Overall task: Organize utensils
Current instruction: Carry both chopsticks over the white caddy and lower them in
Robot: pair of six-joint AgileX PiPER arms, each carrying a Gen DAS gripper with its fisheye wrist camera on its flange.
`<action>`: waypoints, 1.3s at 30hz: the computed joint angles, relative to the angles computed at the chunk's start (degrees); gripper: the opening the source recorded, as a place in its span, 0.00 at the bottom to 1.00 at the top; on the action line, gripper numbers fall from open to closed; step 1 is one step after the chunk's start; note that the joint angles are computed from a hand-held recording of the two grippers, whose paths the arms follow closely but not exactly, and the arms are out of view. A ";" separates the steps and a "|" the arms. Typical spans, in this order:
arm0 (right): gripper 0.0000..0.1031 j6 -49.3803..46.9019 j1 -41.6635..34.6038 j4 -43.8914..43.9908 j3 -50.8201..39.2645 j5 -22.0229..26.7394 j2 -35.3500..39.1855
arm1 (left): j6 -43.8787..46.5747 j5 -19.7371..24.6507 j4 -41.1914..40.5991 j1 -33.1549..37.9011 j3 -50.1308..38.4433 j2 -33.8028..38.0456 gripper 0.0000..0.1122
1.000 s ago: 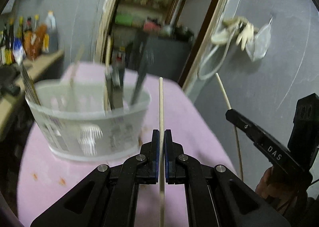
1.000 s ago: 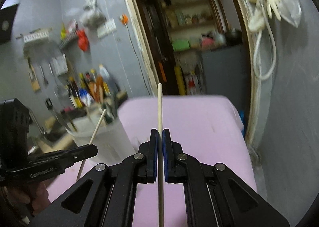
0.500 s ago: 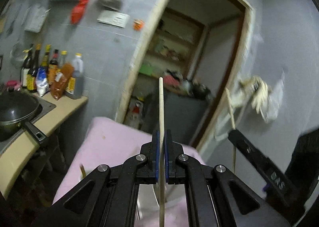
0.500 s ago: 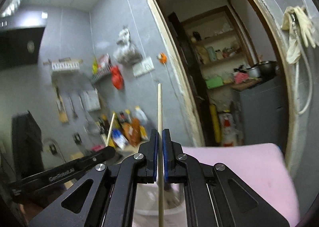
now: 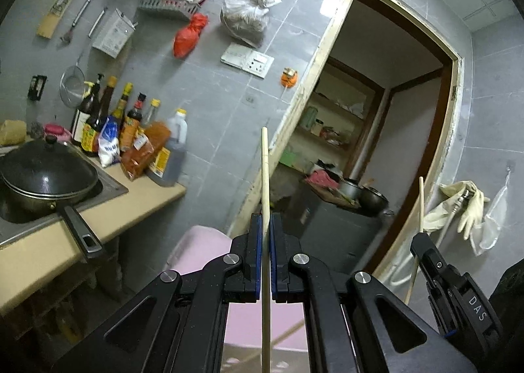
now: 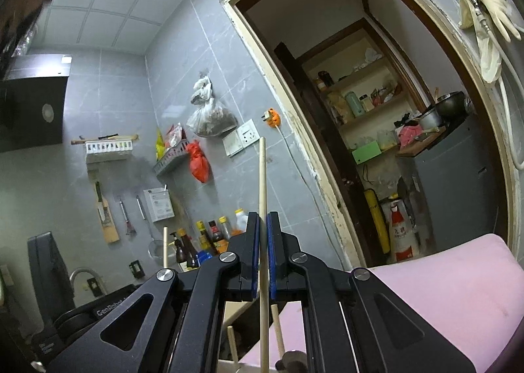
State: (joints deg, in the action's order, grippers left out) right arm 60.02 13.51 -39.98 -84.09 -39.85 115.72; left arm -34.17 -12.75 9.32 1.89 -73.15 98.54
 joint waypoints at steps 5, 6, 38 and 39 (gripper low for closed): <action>0.02 0.44 0.03 -0.46 -0.85 -0.39 2.11 | 15.15 -2.88 -13.86 -1.02 1.92 0.62 0.02; 0.02 0.30 0.09 -0.38 -0.94 -0.24 2.40 | 17.10 -3.41 -15.73 -1.17 2.35 0.75 0.02; 0.02 -4.14 0.62 -5.24 6.59 2.81 -0.04 | 53.71 -27.59 -38.72 -10.93 8.86 8.05 0.02; 0.02 -4.31 0.63 -5.34 6.81 2.79 -0.16 | 53.21 -27.48 -38.24 -10.89 9.08 7.90 0.02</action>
State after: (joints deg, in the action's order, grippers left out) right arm 55.71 14.14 -45.32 -77.28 -37.06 115.55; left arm 19.03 -40.23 -28.92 -9.00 -64.07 106.45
